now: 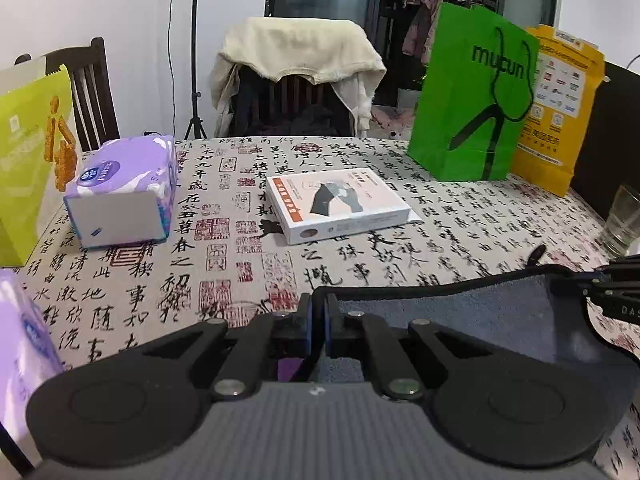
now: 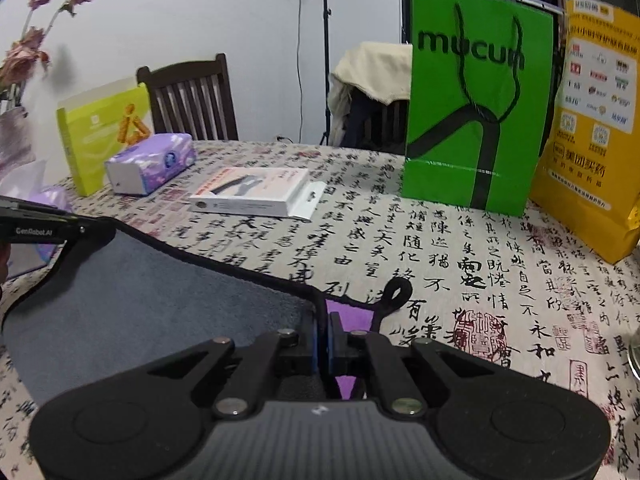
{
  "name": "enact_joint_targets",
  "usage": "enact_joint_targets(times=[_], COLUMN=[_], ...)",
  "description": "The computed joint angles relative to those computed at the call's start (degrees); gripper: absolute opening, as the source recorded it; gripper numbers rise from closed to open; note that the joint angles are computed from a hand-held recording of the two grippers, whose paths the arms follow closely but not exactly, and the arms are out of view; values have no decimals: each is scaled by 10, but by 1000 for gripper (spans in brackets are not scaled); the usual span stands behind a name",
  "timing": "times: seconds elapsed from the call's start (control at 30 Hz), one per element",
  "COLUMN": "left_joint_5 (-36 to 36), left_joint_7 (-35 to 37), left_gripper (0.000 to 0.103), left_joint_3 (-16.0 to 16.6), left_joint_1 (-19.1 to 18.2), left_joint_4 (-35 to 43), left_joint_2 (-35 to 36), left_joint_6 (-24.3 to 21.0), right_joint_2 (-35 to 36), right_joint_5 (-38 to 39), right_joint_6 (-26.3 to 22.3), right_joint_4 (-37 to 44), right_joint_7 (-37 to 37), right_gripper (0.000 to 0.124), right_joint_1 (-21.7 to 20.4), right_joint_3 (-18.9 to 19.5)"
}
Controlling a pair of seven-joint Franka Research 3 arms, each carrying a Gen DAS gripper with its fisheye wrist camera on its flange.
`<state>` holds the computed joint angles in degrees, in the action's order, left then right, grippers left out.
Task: Fold towel
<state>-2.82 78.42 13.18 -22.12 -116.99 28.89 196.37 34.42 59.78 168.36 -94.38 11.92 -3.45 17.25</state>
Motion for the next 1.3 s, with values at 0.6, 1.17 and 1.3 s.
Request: enact_joint_targets(times=[0.6, 1.17, 1.3], left_joint_5=[-5, -192, -240], left_joint_7=[-11, 153, 195], left_gripper=[82, 98, 99], left_joint_3=[74, 84, 65], left_joint_1=[-62, -154, -164], left_joint_4=[-14, -166, -207], left_joint_2=[0, -123, -155], left_joint_6=[-2, 59, 87], right_joint_2=[40, -84, -125], right_joint_5=[-89, 144, 234], right_joint_6=[24, 39, 24], right_joint_4=[37, -98, -135], right_joint_7=[104, -110, -183], right_gripper=[50, 84, 85], right_joint_1=[-14, -78, -85], right_joint_3=[16, 91, 92])
